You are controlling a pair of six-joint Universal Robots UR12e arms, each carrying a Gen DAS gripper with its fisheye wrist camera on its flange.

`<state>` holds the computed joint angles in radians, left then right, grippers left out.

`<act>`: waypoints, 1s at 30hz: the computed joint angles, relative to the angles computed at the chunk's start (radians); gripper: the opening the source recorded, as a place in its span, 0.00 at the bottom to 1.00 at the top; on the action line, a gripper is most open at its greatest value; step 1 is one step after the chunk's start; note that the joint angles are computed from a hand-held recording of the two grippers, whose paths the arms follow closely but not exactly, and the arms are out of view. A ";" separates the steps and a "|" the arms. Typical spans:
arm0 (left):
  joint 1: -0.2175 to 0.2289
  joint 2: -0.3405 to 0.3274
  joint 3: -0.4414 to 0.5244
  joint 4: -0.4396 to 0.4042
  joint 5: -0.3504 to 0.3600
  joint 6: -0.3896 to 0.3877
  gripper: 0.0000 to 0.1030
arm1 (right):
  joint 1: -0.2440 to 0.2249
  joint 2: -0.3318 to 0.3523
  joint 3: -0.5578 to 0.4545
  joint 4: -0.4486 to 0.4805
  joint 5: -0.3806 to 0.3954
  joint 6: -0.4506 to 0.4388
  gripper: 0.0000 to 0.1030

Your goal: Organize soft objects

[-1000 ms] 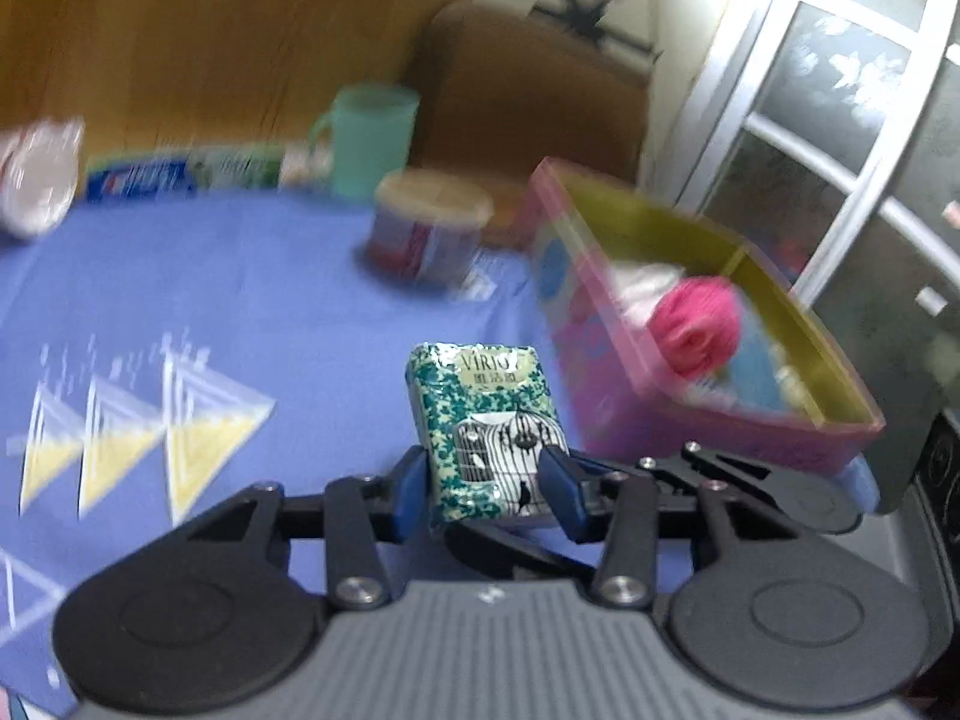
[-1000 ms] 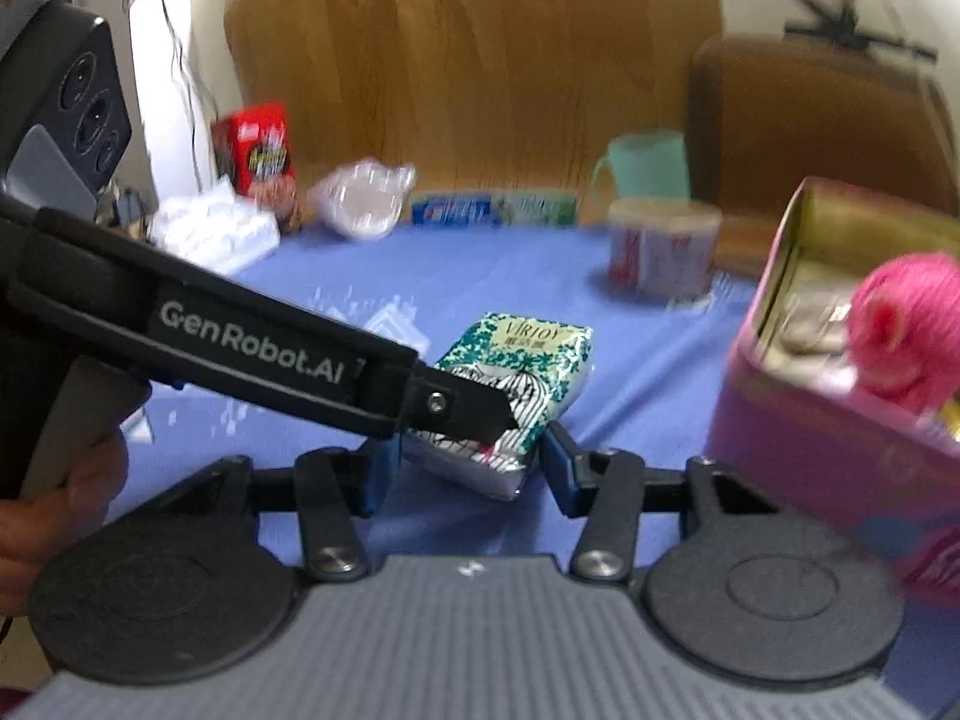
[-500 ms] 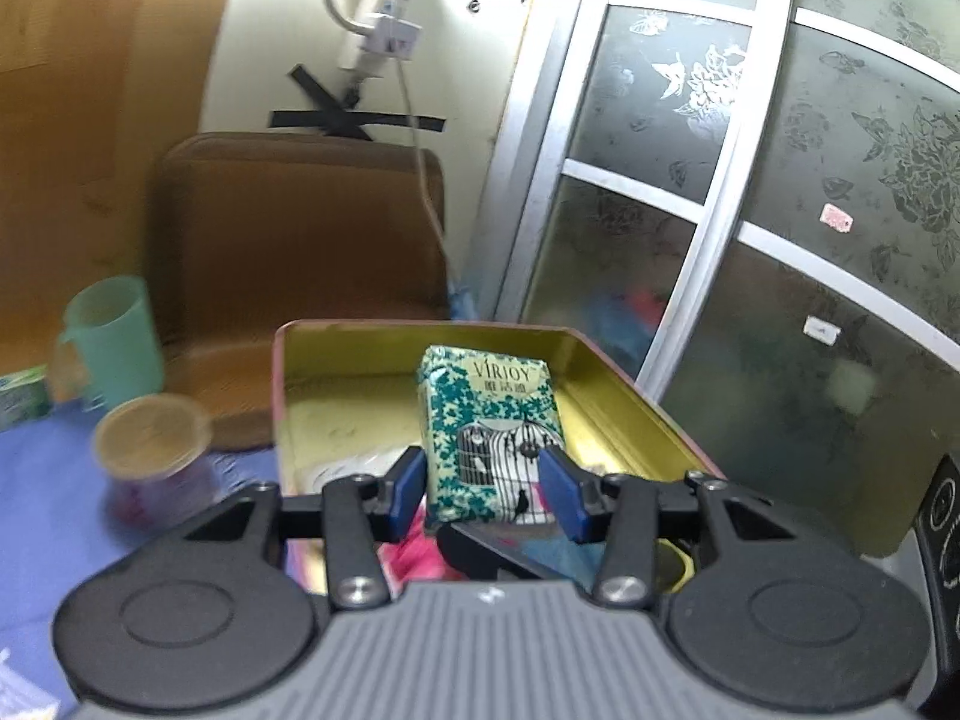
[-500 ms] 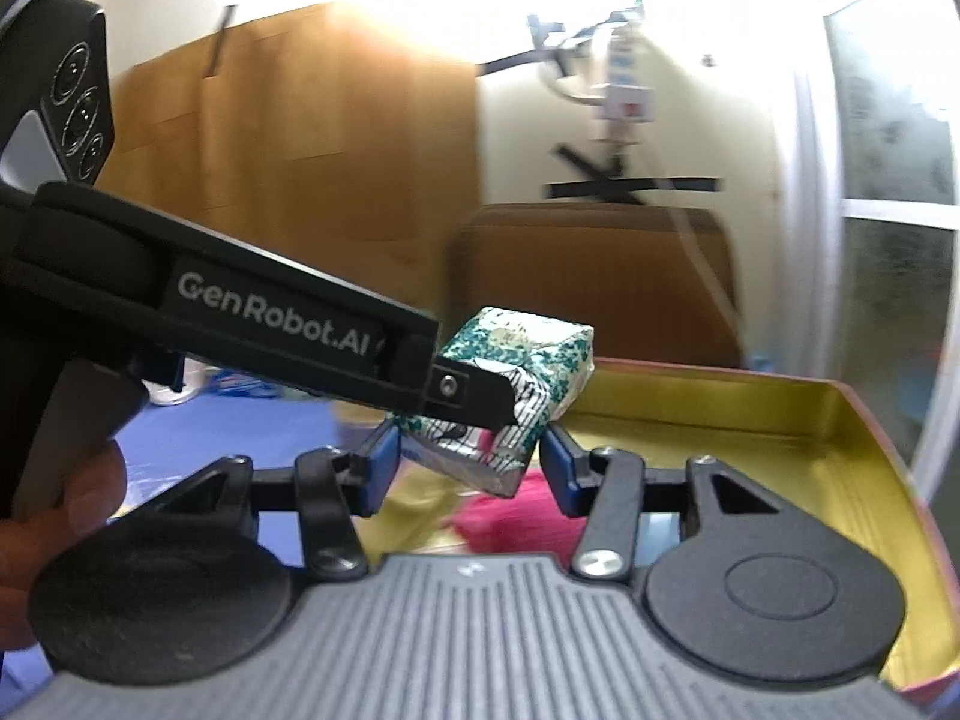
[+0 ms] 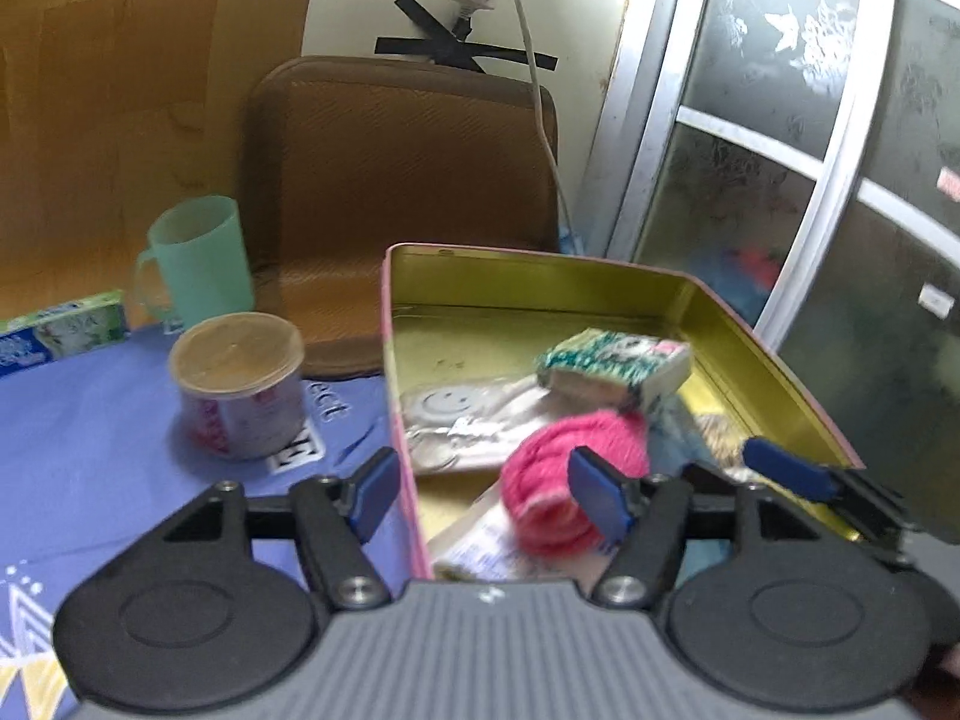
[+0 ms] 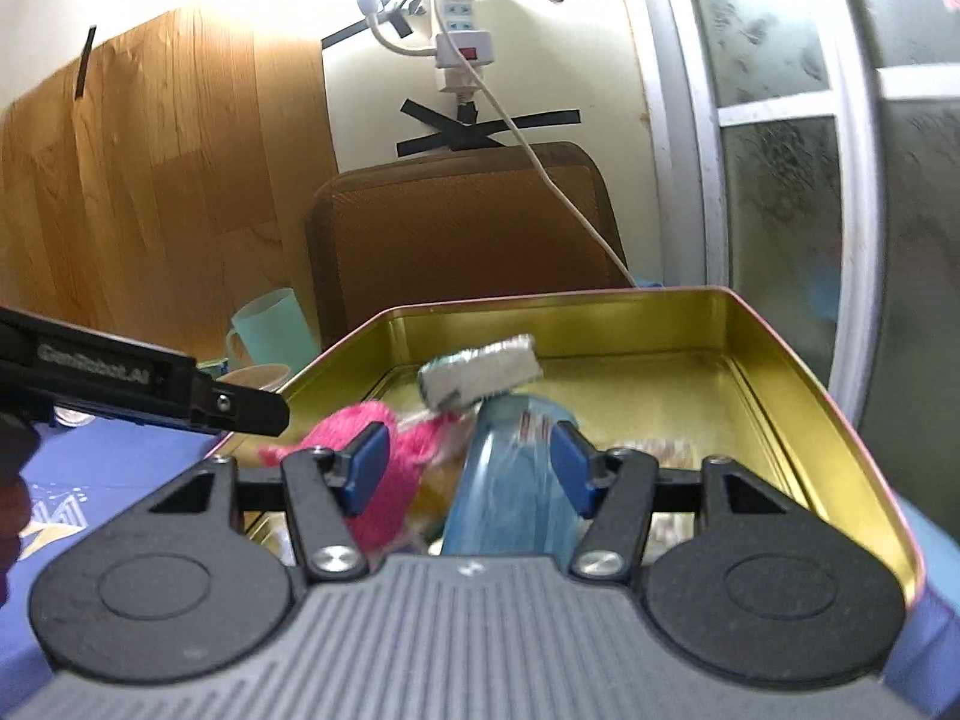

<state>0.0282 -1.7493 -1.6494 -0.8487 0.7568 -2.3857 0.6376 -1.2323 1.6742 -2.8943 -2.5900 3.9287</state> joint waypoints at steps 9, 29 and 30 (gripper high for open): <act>0.018 0.062 -0.085 0.126 0.079 0.028 0.79 | 0.040 0.008 -0.004 -0.019 -0.058 0.094 0.60; 0.079 0.110 -0.142 0.197 0.129 0.018 1.00 | 0.068 0.044 -0.079 -0.033 -0.033 0.113 0.73; 0.080 0.110 -0.144 0.207 0.132 0.013 1.00 | 0.069 0.046 -0.082 -0.034 -0.033 0.111 0.73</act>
